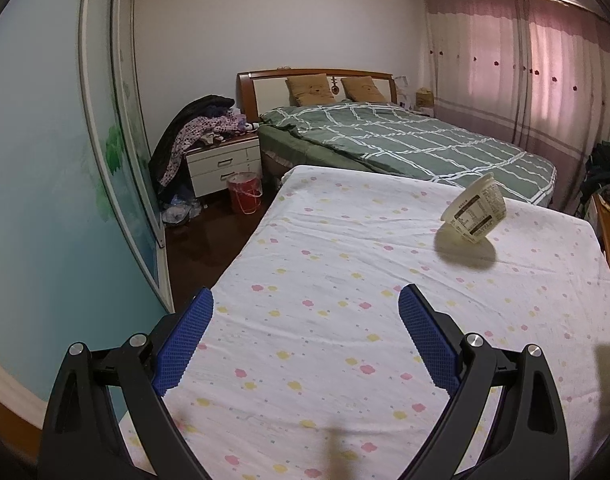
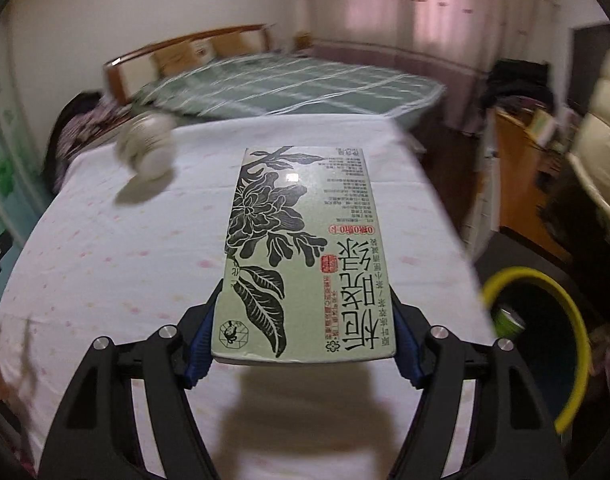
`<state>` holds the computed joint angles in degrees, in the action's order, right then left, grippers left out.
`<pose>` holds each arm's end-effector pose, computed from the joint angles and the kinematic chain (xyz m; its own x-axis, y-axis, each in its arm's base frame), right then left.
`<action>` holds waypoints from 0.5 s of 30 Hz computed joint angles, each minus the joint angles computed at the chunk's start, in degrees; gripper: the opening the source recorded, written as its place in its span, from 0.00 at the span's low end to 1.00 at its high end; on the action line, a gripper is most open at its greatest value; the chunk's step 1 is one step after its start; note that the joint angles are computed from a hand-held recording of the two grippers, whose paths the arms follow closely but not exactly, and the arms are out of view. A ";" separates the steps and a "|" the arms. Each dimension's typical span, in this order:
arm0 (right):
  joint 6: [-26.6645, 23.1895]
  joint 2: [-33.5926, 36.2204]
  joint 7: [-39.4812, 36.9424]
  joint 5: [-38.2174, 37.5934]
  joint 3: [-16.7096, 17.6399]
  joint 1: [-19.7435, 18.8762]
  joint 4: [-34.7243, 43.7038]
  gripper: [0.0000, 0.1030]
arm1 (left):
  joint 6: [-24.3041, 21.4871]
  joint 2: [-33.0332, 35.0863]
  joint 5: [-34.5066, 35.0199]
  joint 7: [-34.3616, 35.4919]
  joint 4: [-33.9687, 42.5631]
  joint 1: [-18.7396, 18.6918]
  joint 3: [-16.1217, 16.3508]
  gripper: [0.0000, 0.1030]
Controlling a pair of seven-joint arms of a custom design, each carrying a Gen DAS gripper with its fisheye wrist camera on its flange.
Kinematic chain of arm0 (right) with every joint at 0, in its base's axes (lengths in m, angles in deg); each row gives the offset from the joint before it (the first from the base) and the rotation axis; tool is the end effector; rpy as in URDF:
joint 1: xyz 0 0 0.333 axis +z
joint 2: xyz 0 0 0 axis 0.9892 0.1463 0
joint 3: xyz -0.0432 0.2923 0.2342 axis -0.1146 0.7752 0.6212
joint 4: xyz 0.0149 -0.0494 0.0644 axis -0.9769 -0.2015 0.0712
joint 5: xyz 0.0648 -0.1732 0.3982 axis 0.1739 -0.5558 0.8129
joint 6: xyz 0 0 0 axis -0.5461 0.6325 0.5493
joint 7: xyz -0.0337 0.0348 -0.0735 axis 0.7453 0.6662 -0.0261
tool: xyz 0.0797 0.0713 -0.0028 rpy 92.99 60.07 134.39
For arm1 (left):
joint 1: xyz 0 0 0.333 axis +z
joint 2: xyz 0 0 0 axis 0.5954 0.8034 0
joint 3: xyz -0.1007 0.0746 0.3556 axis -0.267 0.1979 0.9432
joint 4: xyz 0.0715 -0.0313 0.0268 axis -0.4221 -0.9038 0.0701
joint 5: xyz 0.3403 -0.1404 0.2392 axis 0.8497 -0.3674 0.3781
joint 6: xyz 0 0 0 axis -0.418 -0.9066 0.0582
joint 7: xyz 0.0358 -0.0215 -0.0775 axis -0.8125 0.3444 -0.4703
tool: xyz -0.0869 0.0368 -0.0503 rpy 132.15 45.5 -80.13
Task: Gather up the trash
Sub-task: 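Carry the paper box with the right gripper and drop it into the bin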
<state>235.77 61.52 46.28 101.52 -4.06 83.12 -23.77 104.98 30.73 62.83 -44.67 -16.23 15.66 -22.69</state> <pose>0.6912 0.0019 0.5083 0.3158 -0.9487 -0.0146 -0.6694 -0.2118 -0.7121 0.6154 -0.2935 0.5069 0.7213 -0.6909 -0.0487 -0.4133 -0.3729 -0.8308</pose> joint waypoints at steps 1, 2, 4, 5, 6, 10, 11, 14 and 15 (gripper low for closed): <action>0.72 0.17 1.97 -0.83 -0.73 0.09 0.14 0.66 | -0.05 0.13 0.02 0.28 0.13 -0.04 -0.03 0.90; 1.83 0.33 4.08 -1.45 -1.60 -0.18 -0.02 0.66 | -0.02 0.22 0.05 0.48 0.23 -0.07 -0.03 0.90; 3.47 0.85 7.37 -2.78 -2.65 -0.70 -0.20 0.66 | -0.21 0.45 0.16 0.89 0.51 -0.22 -0.03 0.90; 4.21 1.17 9.91 -4.03 -3.49 -0.93 -0.22 0.66 | -0.34 0.61 0.17 1.13 0.69 -0.30 -0.03 0.90; 4.66 1.42 12.49 -5.25 -4.29 -1.24 -0.29 0.66 | -0.43 0.67 0.12 1.27 0.79 -0.39 -0.03 0.90; 5.49 2.89 21.55 -10.13 -6.49 -2.51 0.11 0.66 | -0.52 1.23 -0.21 2.38 1.35 -0.59 0.05 0.90; 5.46 3.39 23.72 -11.23 -7.10 -2.93 0.43 0.66 | -0.58 1.42 -0.27 2.74 1.56 -0.66 0.09 0.90; 6.12 4.66 28.65 -13.87 -7.98 -3.81 1.14 0.66 | -0.89 2.15 -0.27 3.98 2.34 -0.98 0.21 0.90; 6.51 4.40 29.49 -14.35 -7.95 -4.26 0.55 0.66 | -1.09 2.50 -0.36 4.53 2.75 -1.12 0.25 0.90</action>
<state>242.28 65.92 75.76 87.17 -12.01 78.86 -23.22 103.89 33.23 62.47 -40.13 -13.48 14.53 -22.45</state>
